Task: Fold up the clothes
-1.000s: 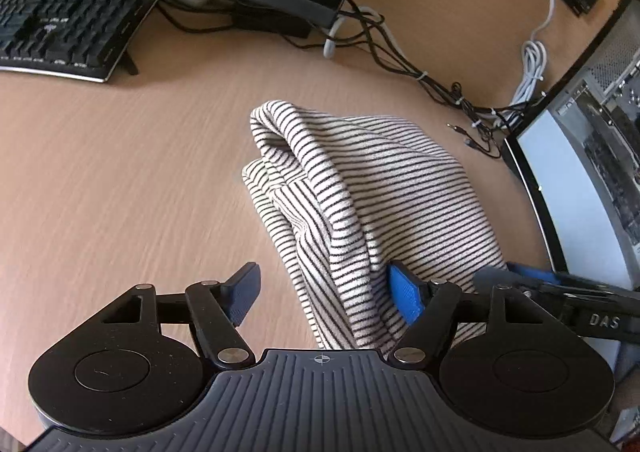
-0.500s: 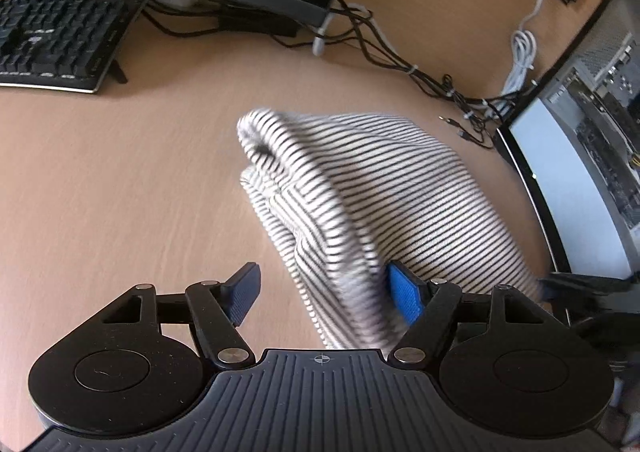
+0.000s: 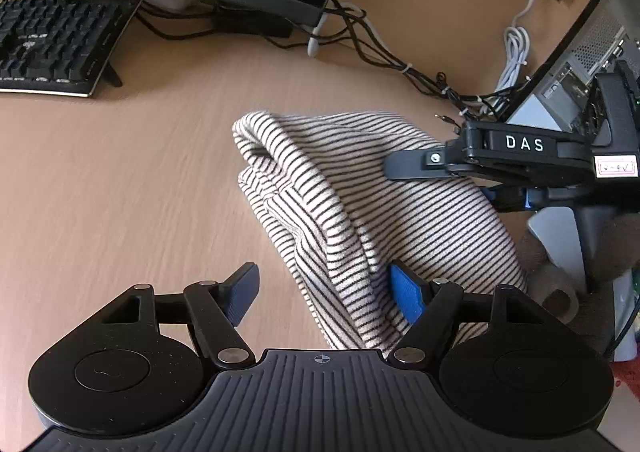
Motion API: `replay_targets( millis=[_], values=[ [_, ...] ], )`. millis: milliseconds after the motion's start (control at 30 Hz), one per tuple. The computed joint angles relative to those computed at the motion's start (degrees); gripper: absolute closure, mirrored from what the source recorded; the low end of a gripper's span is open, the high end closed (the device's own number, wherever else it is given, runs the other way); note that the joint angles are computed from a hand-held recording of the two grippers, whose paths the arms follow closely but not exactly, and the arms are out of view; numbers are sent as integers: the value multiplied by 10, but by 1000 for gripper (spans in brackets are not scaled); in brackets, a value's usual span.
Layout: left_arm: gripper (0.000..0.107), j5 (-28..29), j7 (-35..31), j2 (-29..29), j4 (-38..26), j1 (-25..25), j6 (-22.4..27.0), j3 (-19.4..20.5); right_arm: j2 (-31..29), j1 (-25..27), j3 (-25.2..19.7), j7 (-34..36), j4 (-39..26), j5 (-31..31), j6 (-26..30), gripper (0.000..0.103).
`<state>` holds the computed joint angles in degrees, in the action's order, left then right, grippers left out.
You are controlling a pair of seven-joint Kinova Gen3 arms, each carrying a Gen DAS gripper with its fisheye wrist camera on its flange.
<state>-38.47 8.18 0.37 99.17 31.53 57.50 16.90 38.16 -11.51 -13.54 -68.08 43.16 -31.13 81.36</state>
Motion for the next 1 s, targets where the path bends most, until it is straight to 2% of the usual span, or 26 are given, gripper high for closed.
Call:
replay_targets(
  millis=[100,167,200,300,433,500,633,700,867,933,1000],
  values=[
    [26,1,2,-4,4,0,4,0,-34,56,-77,70,61,-16,-37,22],
    [24,2,6,-8,8,-2,4,1,-52,75,-98,113,93,-10,-60,24],
    [24,3,8,-10,10,-3,4,2,-64,71,-92,124,112,6,-80,29],
    [24,-2,16,-7,10,-5,1,5,-95,33,-34,129,160,37,-125,28],
    [23,-18,17,17,-18,12,42,8,-135,33,8,176,213,-5,-142,27],
    [21,-20,29,20,-22,21,53,4,-160,52,8,213,248,-17,-150,27],
    [19,-34,63,32,-35,42,83,1,-179,64,21,243,282,-23,-141,25],
    [19,-35,79,43,-55,54,109,0,-184,66,27,255,306,-23,-150,21],
    [22,-44,92,80,-122,110,187,-20,-200,72,20,318,342,-36,-191,20],
    [24,-46,92,87,-130,109,184,-12,-199,65,31,340,338,-44,-179,20],
    [28,-38,71,105,-150,119,201,-21,-179,84,19,334,304,-50,-135,20]
  ],
)
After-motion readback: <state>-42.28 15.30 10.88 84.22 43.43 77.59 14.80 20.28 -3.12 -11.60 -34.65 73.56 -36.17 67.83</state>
